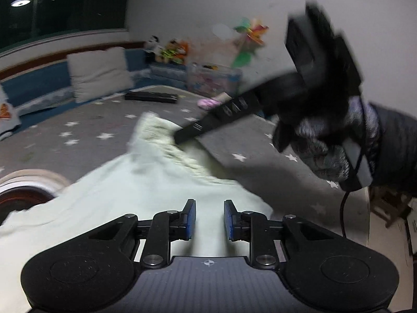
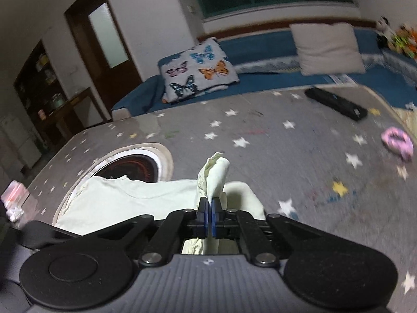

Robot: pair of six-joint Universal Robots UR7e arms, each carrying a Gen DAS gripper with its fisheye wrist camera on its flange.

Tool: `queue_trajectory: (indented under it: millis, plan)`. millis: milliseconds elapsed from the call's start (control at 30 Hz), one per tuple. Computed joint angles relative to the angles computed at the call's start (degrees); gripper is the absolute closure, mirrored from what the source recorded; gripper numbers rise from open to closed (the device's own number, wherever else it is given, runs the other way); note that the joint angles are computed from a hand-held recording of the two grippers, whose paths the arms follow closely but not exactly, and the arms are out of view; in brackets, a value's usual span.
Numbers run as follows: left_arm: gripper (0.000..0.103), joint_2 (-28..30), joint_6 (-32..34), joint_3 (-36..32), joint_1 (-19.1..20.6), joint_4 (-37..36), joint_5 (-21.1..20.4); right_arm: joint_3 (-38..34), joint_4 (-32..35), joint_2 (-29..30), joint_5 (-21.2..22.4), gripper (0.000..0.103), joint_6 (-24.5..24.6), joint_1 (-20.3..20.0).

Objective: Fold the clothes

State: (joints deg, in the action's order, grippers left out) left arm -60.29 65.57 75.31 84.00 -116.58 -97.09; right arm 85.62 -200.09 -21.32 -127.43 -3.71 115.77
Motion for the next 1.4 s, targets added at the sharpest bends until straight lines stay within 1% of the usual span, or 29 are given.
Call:
queue_trajectory:
  millis: [33,133,200,267,333,400,533,633,800,867,900,1000,1033,1100,1133,1200,1267,1367,1400]
  plan:
    - [0.082,0.2,0.3,0.3,-0.1,0.5,0.3,-0.5,0.2,0.1,0.0,0.101,-0.9,0.2]
    - [0.081,0.1,1.5,1.5,-0.1,0.7,0.9,-1.4,-0.6,0.3,0.3,0.101,-3.0,0.6]
    - [0.081,-0.2,2.4,2.6,0.1,0.2,1.1,-1.1,-1.9,0.3,0.2,0.101,-1.9,0.1]
    - [0.081,-0.1,1.6,2.1,0.4,0.7,0.9,-0.9,-3.2,0.4,0.1,0.099,-0.6,-0.5]
    - [0.078,-0.1,0.9,1.8,0.7,0.5,0.6,1.0,-4.4,-0.4,-0.2,0.097,1.1,-0.8]
    - [0.078,-0.1,0.4,1.4,1.1,0.9,0.3,3.1,-5.2,-1.3,-1.1,0.096,2.1,-0.7]
    - [0.078,-0.6,0.5,1.6,1.5,1.2,-0.2,9.2,-5.7,-4.0,-0.5,0.096,5.6,-0.3]
    - [0.078,-0.7,0.0,1.7,1.4,1.3,-0.3,13.0,-5.4,-5.0,0.8,0.096,9.6,-0.3]
    - [0.078,-0.1,-0.9,1.0,1.1,0.8,-0.4,15.8,-6.8,-4.2,4.0,0.096,14.0,-0.9]
    - [0.077,-0.3,-0.8,1.5,0.9,0.6,-0.1,15.9,-9.3,-3.5,5.1,0.096,14.4,-1.2]
    - [0.078,-0.3,-0.7,1.7,0.9,0.5,0.1,16.1,-11.4,-3.0,6.4,0.094,15.0,-1.7]
    - [0.078,-0.3,-0.4,2.2,0.7,0.0,0.5,15.5,-11.6,-2.1,7.5,0.093,16.6,-2.5]
    - [0.077,-0.3,-0.4,2.2,0.7,-0.1,0.5,15.3,-11.1,-2.0,7.3,0.096,16.6,-2.5]
    - [0.076,-0.2,-0.8,1.9,0.8,-0.2,0.2,14.5,-9.1,-1.7,3.5,0.100,16.6,-1.5]
    - [0.076,-0.2,-1.1,1.8,0.8,-0.2,0.0,13.7,-7.9,-1.6,0.4,0.101,16.3,-0.6]
    - [0.075,-0.1,-1.3,1.7,0.8,-0.4,0.0,12.1,-5.7,-1.2,-5.7,0.101,15.6,1.2]
    - [0.075,-0.1,-1.3,1.9,0.7,-0.5,0.2,10.1,-8.1,-0.1,-8.5,0.099,10.8,2.3]
    - [0.074,-0.3,-1.7,2.0,0.7,-0.6,0.1,7.0,-11.9,1.1,-7.1,0.096,4.9,2.6]
    - [0.072,-0.4,-1.9,2.0,0.8,-0.7,0.0,5.2,-11.7,1.6,-6.2,0.094,3.6,2.4]
